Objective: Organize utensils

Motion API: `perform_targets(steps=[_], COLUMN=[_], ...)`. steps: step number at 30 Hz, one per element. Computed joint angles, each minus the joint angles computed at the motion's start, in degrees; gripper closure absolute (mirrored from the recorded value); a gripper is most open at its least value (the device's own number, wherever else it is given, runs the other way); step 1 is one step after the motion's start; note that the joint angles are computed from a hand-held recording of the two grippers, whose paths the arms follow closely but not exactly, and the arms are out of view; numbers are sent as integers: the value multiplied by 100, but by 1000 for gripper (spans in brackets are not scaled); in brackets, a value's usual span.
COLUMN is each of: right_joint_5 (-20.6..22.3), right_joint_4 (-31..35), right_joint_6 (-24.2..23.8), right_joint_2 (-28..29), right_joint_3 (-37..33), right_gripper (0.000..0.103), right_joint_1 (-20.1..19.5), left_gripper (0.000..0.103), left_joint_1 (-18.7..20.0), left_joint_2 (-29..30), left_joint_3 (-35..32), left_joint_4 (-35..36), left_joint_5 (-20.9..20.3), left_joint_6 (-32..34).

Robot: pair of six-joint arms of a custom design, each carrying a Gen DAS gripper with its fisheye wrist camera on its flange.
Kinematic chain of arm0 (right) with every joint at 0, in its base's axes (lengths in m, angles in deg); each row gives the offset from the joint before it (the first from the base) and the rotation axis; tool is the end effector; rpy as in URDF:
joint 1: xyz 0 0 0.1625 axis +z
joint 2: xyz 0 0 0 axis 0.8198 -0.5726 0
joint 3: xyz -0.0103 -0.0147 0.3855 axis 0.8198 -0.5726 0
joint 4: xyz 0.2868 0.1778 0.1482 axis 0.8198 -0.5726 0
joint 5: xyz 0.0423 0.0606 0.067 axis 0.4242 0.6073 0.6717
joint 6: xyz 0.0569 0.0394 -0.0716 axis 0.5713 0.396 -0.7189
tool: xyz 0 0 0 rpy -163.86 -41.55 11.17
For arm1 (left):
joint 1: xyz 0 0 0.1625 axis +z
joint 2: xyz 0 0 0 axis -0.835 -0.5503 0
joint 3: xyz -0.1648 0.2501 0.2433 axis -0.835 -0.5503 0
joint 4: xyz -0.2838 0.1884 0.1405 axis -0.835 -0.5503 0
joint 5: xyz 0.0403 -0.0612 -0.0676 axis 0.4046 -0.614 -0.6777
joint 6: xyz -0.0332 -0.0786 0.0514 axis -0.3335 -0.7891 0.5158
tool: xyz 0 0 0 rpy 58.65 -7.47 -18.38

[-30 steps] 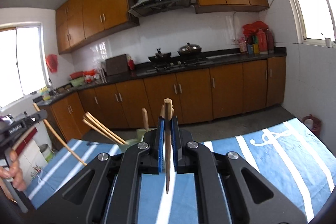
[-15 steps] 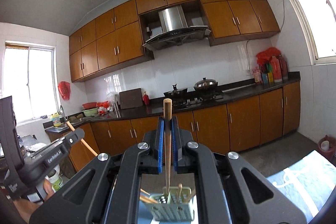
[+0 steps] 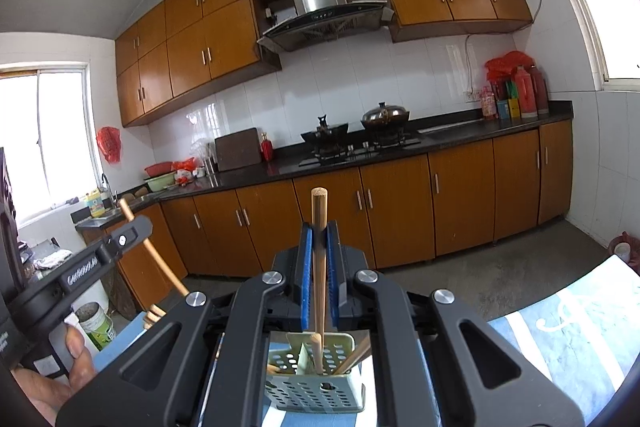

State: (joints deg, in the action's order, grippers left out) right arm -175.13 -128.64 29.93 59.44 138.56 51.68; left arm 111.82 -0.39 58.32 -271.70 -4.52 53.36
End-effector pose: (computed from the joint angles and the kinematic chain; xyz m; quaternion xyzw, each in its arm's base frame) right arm 0.3194 -0.6539 0.1629 0.2708 -0.7798 0.5518 0.1191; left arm -0.2249 -0.6716 0.2961 0.1753 0.7469 -0.6021 0.2210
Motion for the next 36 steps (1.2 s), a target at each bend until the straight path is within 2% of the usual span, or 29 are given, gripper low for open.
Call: perform_targets(steps=[5,6,8,9,10,12,14,16,18,20,22,23,25,27,28,31,33,36], right_joint_5=[-83,-111,-151,-182,-200,-220,-253,-276,-316,-330,-356,-354,-342,-338,-339,-478,-660,-869], right_joint_4=[168,242,279,279,271,148,42,-35,-160,-324,-473,-588,-829,-1149,-1325,-1925,-2061,-2216], right_joint_6=[-82,-78,-38,-29,-14,20,-18,-42,-71,-109,-151,-191,-268,-381,-436,-705,-836,-903], right_joint_2=[58,47,10,-9,-22,-67,-130,-201,-292,-410,-517,-595,-720,-825,-853,-844,-822,-806], right_joint_3=[-63,-62,-19,5,16,96,183,272,414,623,831,993,1296,1637,1775,2170,2313,2535], right_gripper=[95,95,94,90,86,66,66,66,61,55,48,41,29,10,5,2,2,2], right_joint_1=[5,11,14,20,24,37,63,83,114,142,163,171,181,188,189,228,277,291], left_gripper=[95,94,82,73,70,70,68,60,57,52,41,38,22,9,4,4,4,4], left_joint_1=[59,65,86,83,70,53,19,-14,-51,-95,-150,-179,-248,-310,-352,-496,-550,-673], left_joint_2=[111,128,99,76,51,-27,-112,-243,-383,-567,-797,-915,-1179,-1419,-1540,-1826,-1949,-2021], left_joint_3=[-155,-173,-209,-171,-121,-15,79,256,451,697,1040,1227,1673,2114,2362,3039,3346,3838], left_joint_4=[198,245,359,338,251,174,95,-27,-164,-272,-412,-481,-639,-805,-924,-1248,-1303,-1691], left_joint_5=[11,73,72,91,137,178,260,327,404,497,563,600,651,646,648,734,743,986], left_joint_6=[-44,-87,-155,-156,-105,-28,38,64,89,89,102,118,142,204,273,471,407,401])
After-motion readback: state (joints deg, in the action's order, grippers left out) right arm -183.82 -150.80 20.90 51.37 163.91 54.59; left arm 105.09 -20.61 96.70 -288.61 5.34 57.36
